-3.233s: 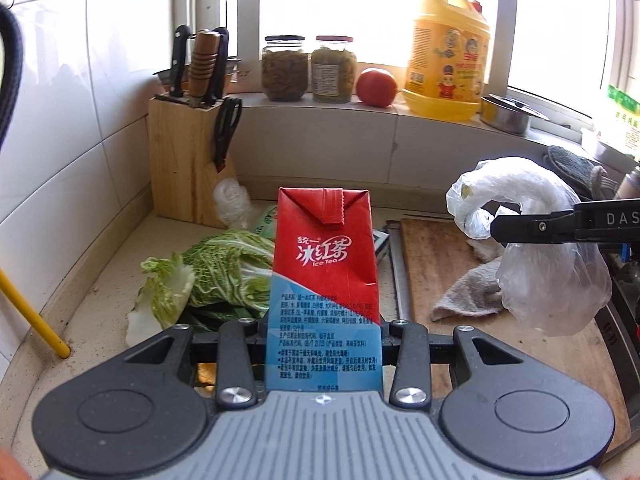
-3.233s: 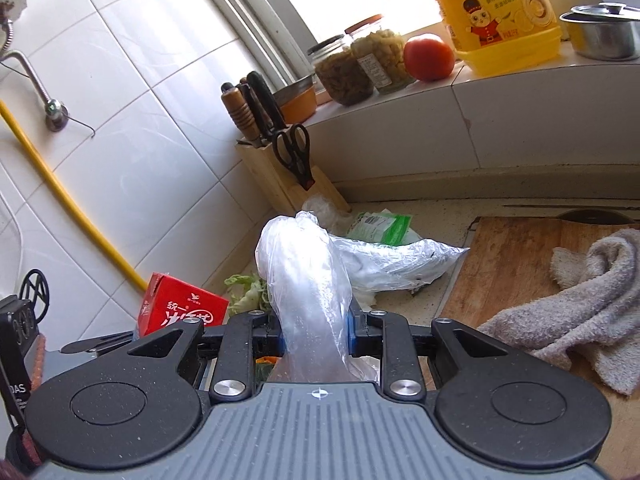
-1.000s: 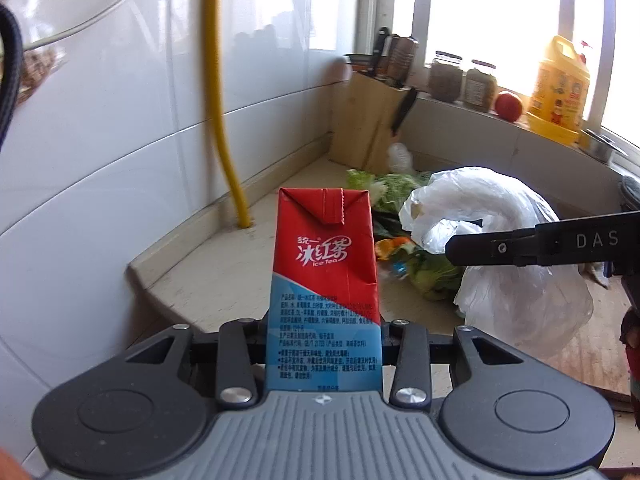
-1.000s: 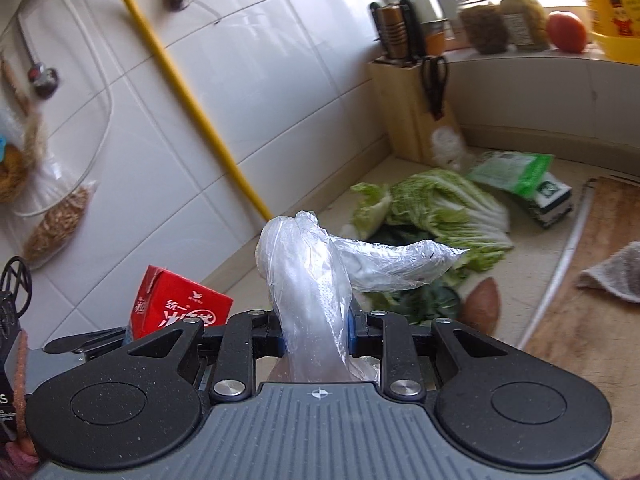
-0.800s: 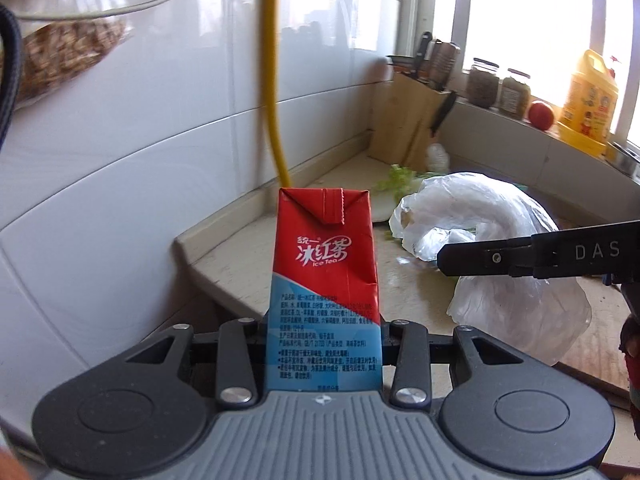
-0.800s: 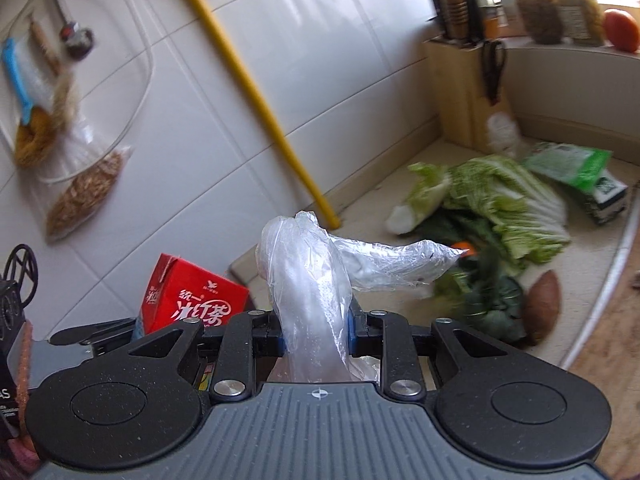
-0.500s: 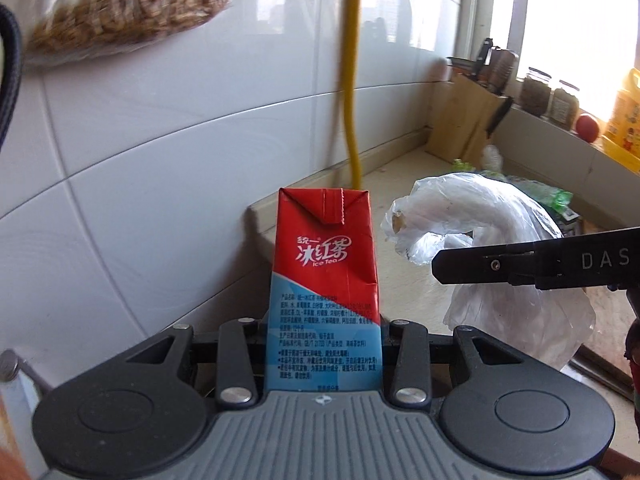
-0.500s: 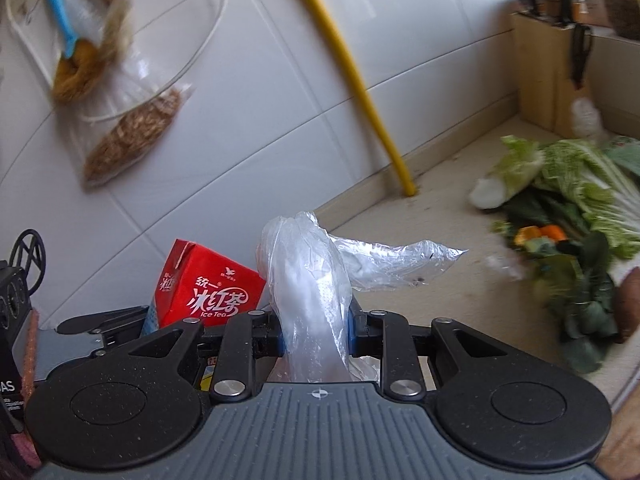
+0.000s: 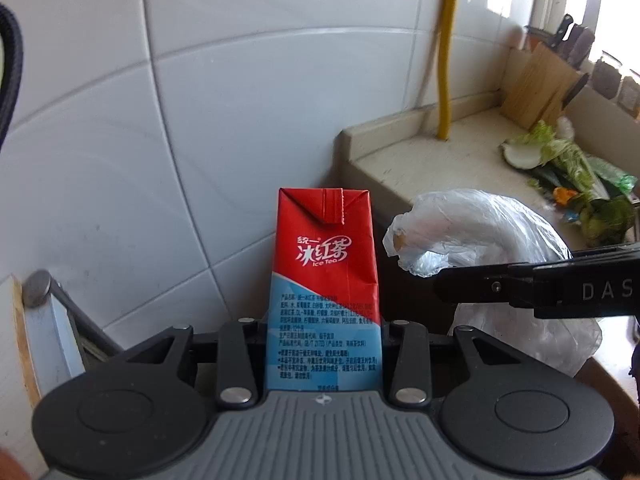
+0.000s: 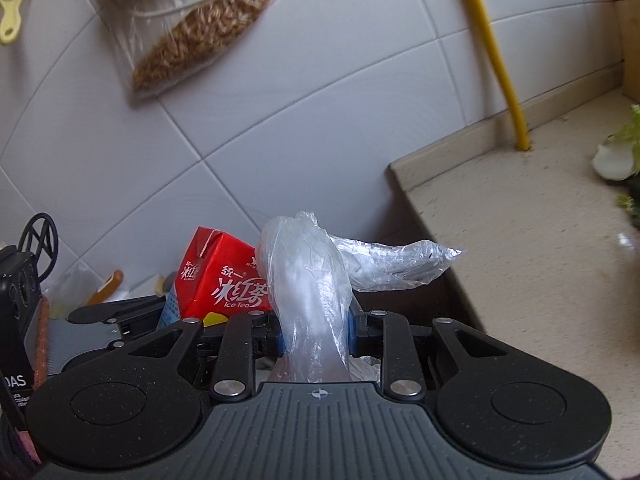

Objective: Collect trash
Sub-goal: 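Open the left gripper over the bin while the right gripper opens after it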

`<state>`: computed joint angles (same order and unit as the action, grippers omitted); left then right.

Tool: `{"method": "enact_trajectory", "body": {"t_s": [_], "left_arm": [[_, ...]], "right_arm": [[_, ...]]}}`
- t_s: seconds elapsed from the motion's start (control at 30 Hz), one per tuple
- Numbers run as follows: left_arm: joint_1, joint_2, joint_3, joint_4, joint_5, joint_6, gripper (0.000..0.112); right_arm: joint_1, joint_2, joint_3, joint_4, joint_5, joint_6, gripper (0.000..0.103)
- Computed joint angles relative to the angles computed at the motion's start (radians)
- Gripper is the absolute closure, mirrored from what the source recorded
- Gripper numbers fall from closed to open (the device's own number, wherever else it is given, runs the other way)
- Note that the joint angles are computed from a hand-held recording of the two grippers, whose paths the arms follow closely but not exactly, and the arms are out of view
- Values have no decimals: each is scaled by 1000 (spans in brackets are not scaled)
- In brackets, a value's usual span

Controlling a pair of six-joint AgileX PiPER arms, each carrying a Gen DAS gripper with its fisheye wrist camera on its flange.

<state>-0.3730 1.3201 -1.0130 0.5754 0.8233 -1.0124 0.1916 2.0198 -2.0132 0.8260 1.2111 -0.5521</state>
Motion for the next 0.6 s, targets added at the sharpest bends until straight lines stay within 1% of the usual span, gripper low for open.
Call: {"method": "enact_trajectory", "body": {"t_s": [0.2, 0.37, 0.43, 0.5, 0.6], "left_arm": [[98, 50, 36, -81, -61, 70, 77], [150, 106, 18, -134, -92, 130, 77], [171, 128, 10, -165, -98, 165, 77], [175, 155, -1, -155, -85, 152, 76], [200, 198, -14, -157, -100, 155, 75]], "right_arm": [[59, 68, -4, -60, -18, 34, 71], [103, 139, -53, -113, -25, 79, 71], [117, 169, -84, -132, -19, 100, 71], [133, 198, -112, -150, -16, 122, 71], [151, 247, -166, -169, -3, 156, 71]]}}
